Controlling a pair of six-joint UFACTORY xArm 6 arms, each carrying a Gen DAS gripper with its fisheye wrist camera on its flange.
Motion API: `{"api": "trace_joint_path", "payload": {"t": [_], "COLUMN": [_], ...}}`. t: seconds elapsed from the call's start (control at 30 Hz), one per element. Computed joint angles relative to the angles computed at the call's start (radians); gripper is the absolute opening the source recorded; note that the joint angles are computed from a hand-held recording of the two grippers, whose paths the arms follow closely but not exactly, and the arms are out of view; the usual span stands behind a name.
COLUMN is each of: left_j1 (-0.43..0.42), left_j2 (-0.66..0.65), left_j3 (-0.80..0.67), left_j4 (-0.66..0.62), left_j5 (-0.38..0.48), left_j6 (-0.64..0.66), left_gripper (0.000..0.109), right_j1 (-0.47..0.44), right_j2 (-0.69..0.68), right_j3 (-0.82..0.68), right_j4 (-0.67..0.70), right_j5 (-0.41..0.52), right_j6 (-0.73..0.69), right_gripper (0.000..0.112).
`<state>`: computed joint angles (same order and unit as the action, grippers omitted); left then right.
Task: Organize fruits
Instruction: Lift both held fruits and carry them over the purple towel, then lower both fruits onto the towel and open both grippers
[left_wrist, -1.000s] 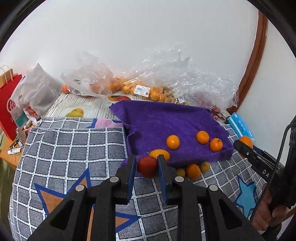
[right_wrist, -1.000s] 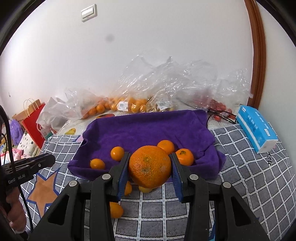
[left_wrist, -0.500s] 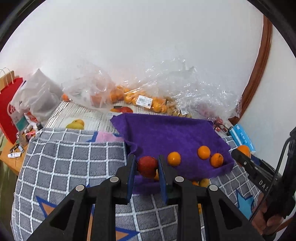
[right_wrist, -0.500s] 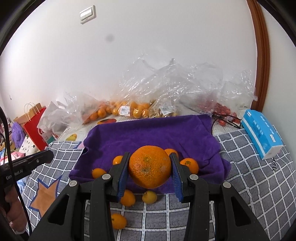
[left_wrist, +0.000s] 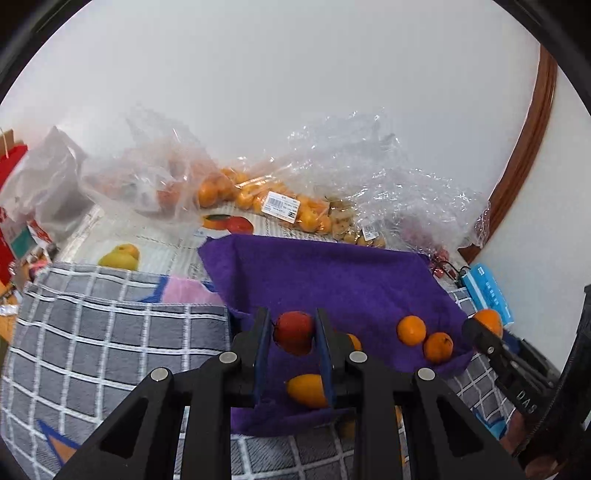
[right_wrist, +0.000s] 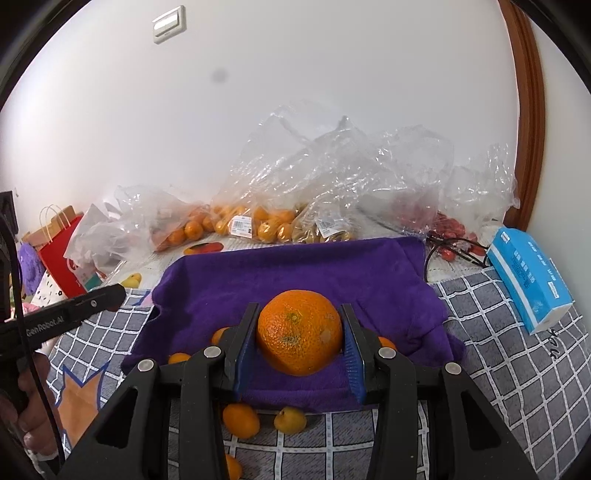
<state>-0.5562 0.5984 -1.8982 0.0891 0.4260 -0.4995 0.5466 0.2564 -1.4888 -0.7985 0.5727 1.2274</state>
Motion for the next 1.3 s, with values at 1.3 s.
{"api": "trace_joint_path", "payload": {"t": [1.3], "left_j1": [-0.012], "left_j2": [0.116], "left_j3": [-0.051], "left_j4": [-0.155], "left_j5": [-0.025], "left_j6": [0.135], "left_gripper": [0.023], "right_j1": [-0.022], "right_j2": [0.08], "right_j3": [0.035], "right_j4": [0.07], "right_j5": [-0.066], "right_j6": [-0.074], "right_gripper": [0.042]}}
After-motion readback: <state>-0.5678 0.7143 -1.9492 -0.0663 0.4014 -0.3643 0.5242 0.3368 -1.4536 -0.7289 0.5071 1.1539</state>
